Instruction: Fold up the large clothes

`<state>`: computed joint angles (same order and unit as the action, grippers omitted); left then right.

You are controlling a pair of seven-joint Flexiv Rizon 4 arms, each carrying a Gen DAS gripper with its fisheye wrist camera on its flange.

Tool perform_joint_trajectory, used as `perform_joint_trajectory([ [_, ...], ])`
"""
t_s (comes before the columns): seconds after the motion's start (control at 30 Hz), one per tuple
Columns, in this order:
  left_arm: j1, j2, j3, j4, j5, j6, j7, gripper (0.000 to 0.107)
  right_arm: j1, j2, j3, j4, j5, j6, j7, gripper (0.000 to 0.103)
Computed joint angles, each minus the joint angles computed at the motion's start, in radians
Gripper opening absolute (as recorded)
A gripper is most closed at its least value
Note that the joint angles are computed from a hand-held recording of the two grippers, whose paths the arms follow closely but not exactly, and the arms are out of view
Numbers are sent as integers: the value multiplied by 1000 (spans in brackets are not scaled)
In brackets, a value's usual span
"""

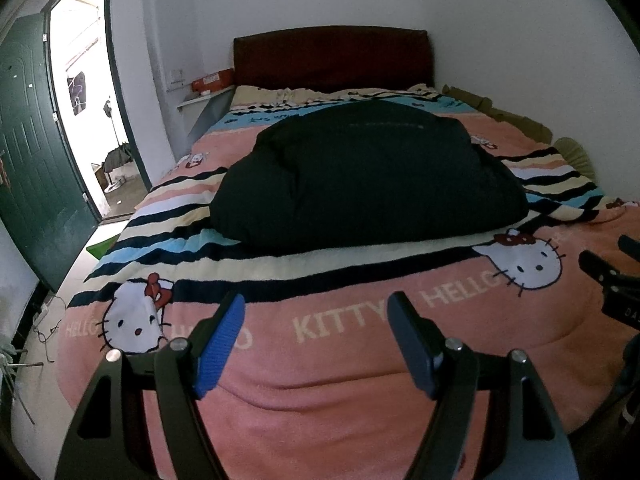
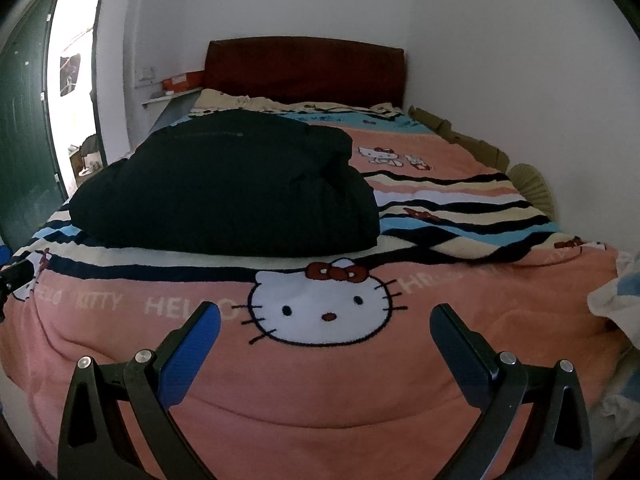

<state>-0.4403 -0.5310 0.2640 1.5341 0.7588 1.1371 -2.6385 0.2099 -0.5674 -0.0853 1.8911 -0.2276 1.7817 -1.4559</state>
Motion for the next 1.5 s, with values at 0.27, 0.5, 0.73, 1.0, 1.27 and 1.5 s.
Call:
perform_joint_trajectory([
  [0.27,0,0,1,0,4,1,-5,72,3,-1,-4,0,4,1,-1,103],
  [0.5,-1,3,1,4,11,2,-12,72,6,0,-6,2,5,2,-2,103],
  [0.73,0,3,-1,5,13,2,-13,72,15,8,-16,12,10,6,-4,103],
  [1.0,-1,3,0,5,14,1,-15,72,18,9,-19,13,13,5,-5,103],
  [1.27,8,3,-8,8,1,-1,-9,72,30,17,-31,18,15,-8,-1,103],
  [1.5,60,-46,-31,-53,-78,-2,89,72,-8,-19,21,-66,-27,-62,-4,103],
])
